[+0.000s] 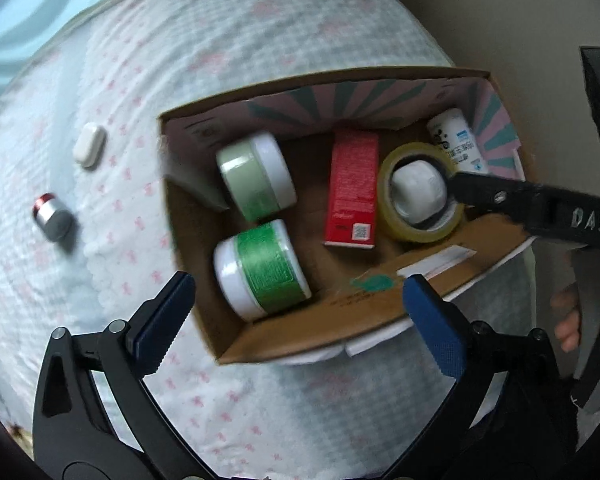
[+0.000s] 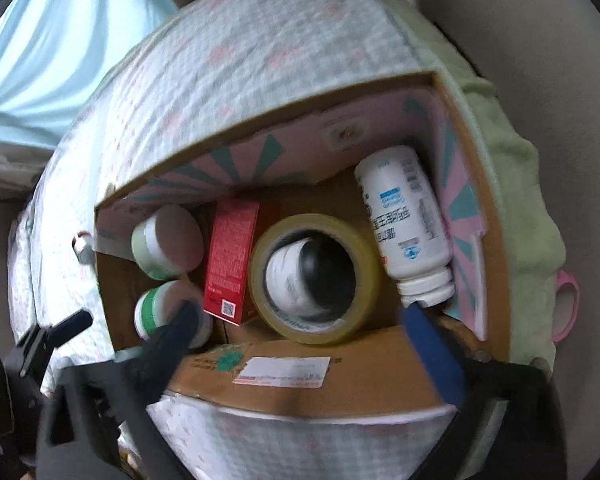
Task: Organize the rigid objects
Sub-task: 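Open both tools to release the jars and lift away from the box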
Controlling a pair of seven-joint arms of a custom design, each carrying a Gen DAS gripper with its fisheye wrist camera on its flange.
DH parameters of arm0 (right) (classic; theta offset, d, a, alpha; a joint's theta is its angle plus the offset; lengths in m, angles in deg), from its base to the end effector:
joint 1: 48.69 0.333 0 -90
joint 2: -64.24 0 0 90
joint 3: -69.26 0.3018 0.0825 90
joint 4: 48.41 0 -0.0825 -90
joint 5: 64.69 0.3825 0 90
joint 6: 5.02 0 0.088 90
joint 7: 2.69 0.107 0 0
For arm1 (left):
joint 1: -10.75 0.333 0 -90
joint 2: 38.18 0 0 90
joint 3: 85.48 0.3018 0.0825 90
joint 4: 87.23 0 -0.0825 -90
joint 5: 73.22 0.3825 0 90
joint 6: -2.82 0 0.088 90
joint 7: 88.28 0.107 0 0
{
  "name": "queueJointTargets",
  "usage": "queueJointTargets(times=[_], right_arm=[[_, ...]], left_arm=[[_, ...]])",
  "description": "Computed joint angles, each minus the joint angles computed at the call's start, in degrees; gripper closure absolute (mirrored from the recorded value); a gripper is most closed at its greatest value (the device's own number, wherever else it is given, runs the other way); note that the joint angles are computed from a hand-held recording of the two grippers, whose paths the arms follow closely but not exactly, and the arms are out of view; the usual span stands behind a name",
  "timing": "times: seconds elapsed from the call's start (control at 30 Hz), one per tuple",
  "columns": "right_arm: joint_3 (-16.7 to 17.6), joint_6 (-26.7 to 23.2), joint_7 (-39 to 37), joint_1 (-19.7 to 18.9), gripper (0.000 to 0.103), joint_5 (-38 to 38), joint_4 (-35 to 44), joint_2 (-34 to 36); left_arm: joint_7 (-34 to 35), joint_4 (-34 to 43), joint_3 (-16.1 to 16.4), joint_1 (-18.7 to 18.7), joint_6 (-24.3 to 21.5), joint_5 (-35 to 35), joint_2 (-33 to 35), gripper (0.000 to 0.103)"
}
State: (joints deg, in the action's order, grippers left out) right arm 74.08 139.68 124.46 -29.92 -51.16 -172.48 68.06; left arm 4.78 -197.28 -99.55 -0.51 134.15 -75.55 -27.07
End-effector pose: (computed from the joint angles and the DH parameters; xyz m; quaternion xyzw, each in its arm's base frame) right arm 0.5234 0.2256 0.3818 -0.5403 0.8246 0.0448 0.1616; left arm 0.5573 -0.2583 0.3996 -0.5235 0.8462 -0.0978 0.0180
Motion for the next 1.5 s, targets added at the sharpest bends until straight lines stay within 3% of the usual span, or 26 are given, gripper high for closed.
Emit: queueJointTargets(times=[0.2, 0.7, 1.03, 1.17, 1.33, 1.5], right_arm=[[0.32, 1.05, -1.95, -0.59, 0.0, 10.81, -3.67, -3.43], [1.69, 0.06, 7.26, 0.72, 0.0, -1.23, -3.09, -6.49], [4.33, -3.87, 16.55, 2.21, 0.0, -12.72, -0.54, -9.13], [5.49, -6.09, 21.18, 2.81, 0.0, -20.73, 3.43, -8.21], [5.12, -11.06, 18.19, 4.93, 0.0, -28.37, 13.61, -2.53], [3.51, -14.96, 10.28, 7.37, 0.0, -27.01, 25.4, 5.27]], left_arm=[[-0.63, -3.48, 0.83, 1.07, 0.43, -2.19, -4.33, 0.0], [0.46, -8.46, 3.52, 1.82, 0.96, -4.87, -13.93, 0.0], [1.81, -10.82, 7.23, 3.9, -1.04, -7.04, -20.96, 0.0], [1.45, -11.02, 8.54, 5.18, -0.79, -6.34, -22.76, 0.0], [0.3, -10.05, 10.17, 6.96, 1.12, -7.54, -22.77, 0.0], [-4.48, -8.82, 10.79, 9.43, 3.05, -6.73, -21.24, 0.0]])
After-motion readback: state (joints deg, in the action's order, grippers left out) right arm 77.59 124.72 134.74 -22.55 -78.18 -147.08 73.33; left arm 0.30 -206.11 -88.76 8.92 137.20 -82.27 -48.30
